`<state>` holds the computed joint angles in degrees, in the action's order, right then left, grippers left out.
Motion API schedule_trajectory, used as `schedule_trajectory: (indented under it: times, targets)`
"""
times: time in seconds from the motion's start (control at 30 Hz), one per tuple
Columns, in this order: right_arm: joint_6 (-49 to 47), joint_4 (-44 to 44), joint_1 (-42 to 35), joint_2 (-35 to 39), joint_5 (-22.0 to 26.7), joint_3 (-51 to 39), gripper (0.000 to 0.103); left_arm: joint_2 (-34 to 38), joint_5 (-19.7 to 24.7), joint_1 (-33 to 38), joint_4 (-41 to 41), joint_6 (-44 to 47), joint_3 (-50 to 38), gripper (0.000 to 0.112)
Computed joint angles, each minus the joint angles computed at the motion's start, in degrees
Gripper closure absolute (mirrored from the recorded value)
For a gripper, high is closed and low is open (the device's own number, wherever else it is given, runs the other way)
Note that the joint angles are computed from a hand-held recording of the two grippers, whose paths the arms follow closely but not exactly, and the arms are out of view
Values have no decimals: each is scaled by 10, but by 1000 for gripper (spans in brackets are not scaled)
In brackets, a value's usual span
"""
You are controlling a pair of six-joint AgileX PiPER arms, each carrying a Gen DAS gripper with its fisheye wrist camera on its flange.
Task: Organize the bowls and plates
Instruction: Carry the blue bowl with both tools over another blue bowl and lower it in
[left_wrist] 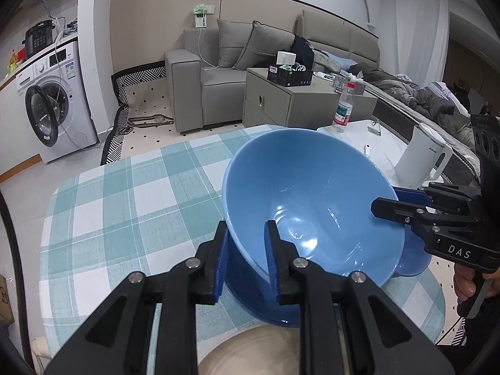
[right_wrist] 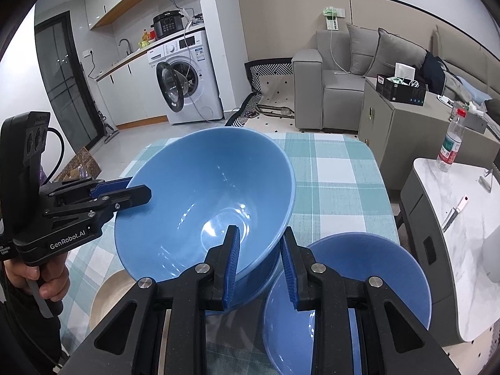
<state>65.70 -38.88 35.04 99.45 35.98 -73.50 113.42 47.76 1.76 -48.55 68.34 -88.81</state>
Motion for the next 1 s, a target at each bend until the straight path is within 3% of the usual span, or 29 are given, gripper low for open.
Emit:
schedule_trajectory:
  times: [1.0]
  targets:
    - [-20,23,7,41,6,-13,76,11,-43,-3,20,15,32,93]
